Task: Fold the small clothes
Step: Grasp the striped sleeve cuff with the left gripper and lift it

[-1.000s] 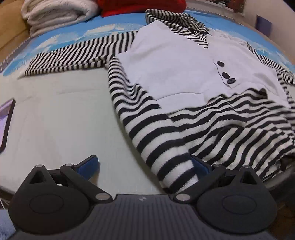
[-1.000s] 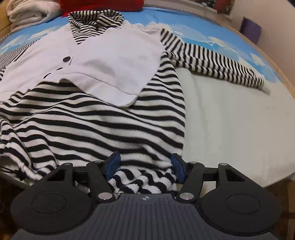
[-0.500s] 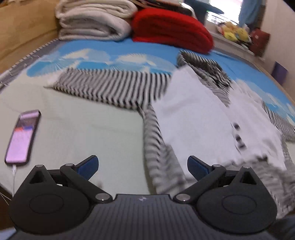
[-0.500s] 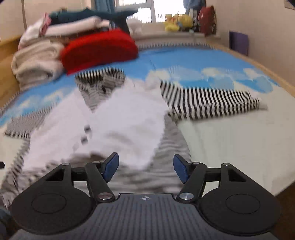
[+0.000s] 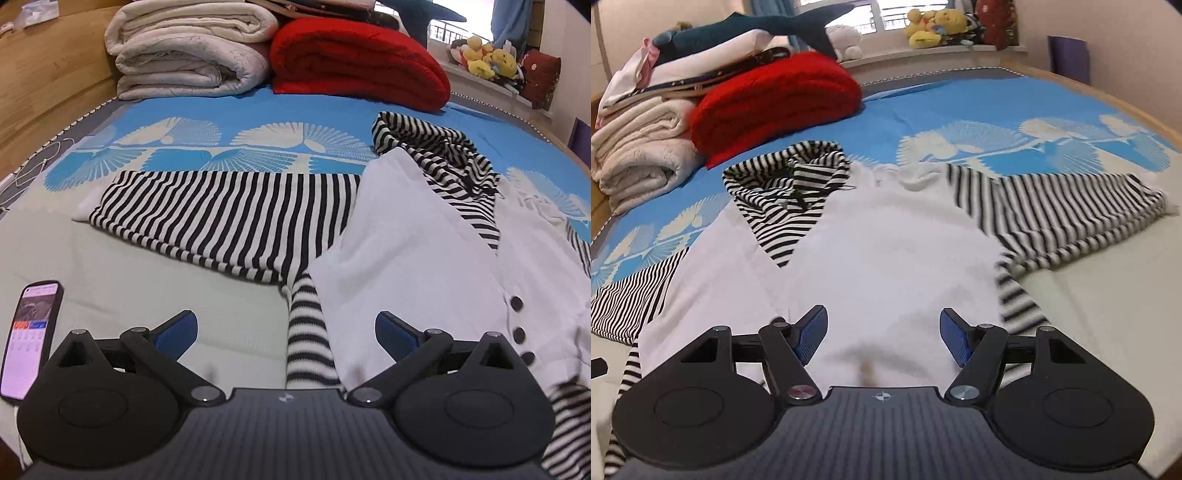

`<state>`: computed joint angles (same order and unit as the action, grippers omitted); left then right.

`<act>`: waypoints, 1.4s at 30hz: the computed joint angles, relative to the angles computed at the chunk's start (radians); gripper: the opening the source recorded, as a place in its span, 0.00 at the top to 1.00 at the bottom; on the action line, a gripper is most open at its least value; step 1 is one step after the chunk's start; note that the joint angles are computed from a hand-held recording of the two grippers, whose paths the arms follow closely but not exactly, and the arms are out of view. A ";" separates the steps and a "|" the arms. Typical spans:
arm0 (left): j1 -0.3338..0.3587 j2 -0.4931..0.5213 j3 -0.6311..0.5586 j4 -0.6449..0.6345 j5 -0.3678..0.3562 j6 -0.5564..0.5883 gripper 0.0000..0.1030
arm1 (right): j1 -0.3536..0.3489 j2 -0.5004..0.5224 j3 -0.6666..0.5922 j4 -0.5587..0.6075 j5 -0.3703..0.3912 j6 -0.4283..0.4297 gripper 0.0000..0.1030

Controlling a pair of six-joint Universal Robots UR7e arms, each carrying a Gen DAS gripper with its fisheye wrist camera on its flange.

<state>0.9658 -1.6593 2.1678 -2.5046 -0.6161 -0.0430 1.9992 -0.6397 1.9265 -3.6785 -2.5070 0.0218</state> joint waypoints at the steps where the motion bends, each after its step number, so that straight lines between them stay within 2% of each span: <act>1: 0.011 0.016 -0.009 -0.013 -0.003 0.009 0.00 | -0.006 0.012 -0.021 0.000 0.003 -0.022 0.33; 3: 0.034 0.044 -0.024 -0.049 -0.008 0.033 0.00 | -0.018 0.034 -0.052 -0.016 0.004 -0.054 0.33; 5: 0.070 0.087 -0.050 -0.122 0.010 0.060 0.00 | -0.027 0.049 -0.071 -0.009 -0.012 -0.041 0.33; 7: 0.119 0.136 -0.113 -0.121 0.038 -0.008 0.00 | -0.040 0.043 -0.071 0.042 -0.015 0.013 0.33; 9: 0.188 0.187 -0.217 -0.051 0.048 -0.169 0.00 | -0.052 0.031 -0.065 0.075 0.011 0.056 0.33; 11: 0.263 0.228 -0.318 -0.014 -0.006 -0.291 0.00 | -0.054 0.035 -0.072 0.073 0.015 0.060 0.33; 13: 0.325 0.264 -0.397 -0.006 -0.068 -0.334 0.01 | -0.052 0.048 -0.084 0.061 0.004 0.039 0.33; 15: 0.378 0.301 -0.455 -0.048 -0.108 -0.327 0.01 | -0.052 0.058 -0.093 0.059 0.002 0.029 0.33; 17: 0.401 0.332 -0.475 -0.189 -0.106 -0.266 0.01 | -0.054 0.064 -0.099 0.071 0.002 0.032 0.33; 21: 0.453 0.381 -0.548 -0.307 -0.175 -0.247 0.03 | -0.058 0.079 -0.116 0.104 -0.013 0.034 0.33; 22: 0.459 0.389 -0.557 -0.336 -0.183 -0.232 0.27 | -0.060 0.080 -0.117 0.113 -0.011 0.039 0.33; 23: 0.460 0.396 -0.563 -0.370 -0.181 -0.208 0.89 | -0.062 0.079 -0.118 0.121 -0.009 0.046 0.33; 24: 0.467 0.396 -0.572 -0.362 -0.183 -0.227 0.95 | -0.064 0.078 -0.117 0.128 -0.006 0.056 0.33; 26: 0.475 0.386 -0.574 -0.364 -0.201 -0.298 0.97 | -0.067 0.074 -0.116 0.140 0.002 0.071 0.33; 28: 0.453 0.375 -0.573 -0.367 -0.168 -0.316 0.97 | -0.068 0.070 -0.116 0.144 0.010 0.085 0.33; 31: 0.390 0.360 -0.557 -0.420 -0.150 -0.210 0.97 | -0.065 0.060 -0.110 0.127 0.022 0.090 0.33; 34: 0.293 0.351 -0.511 -0.506 -0.176 -0.087 0.97 | -0.064 0.040 -0.090 0.093 0.040 0.080 0.33; 38: 0.145 0.399 -0.480 -0.475 -0.232 -0.087 0.97 | -0.069 0.009 -0.055 0.046 0.052 0.086 0.33; 40: 0.060 0.440 -0.448 -0.494 -0.240 -0.077 0.97 | -0.073 -0.007 -0.039 0.029 0.048 0.103 0.33; 42: -0.015 0.475 -0.392 -0.519 -0.280 -0.079 0.96 | -0.083 -0.033 -0.011 0.022 0.064 0.130 0.33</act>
<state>0.9512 -1.1845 1.7757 -3.0233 -0.8958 -0.1220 1.9158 -0.6731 1.9152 -3.6570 -2.4426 0.1513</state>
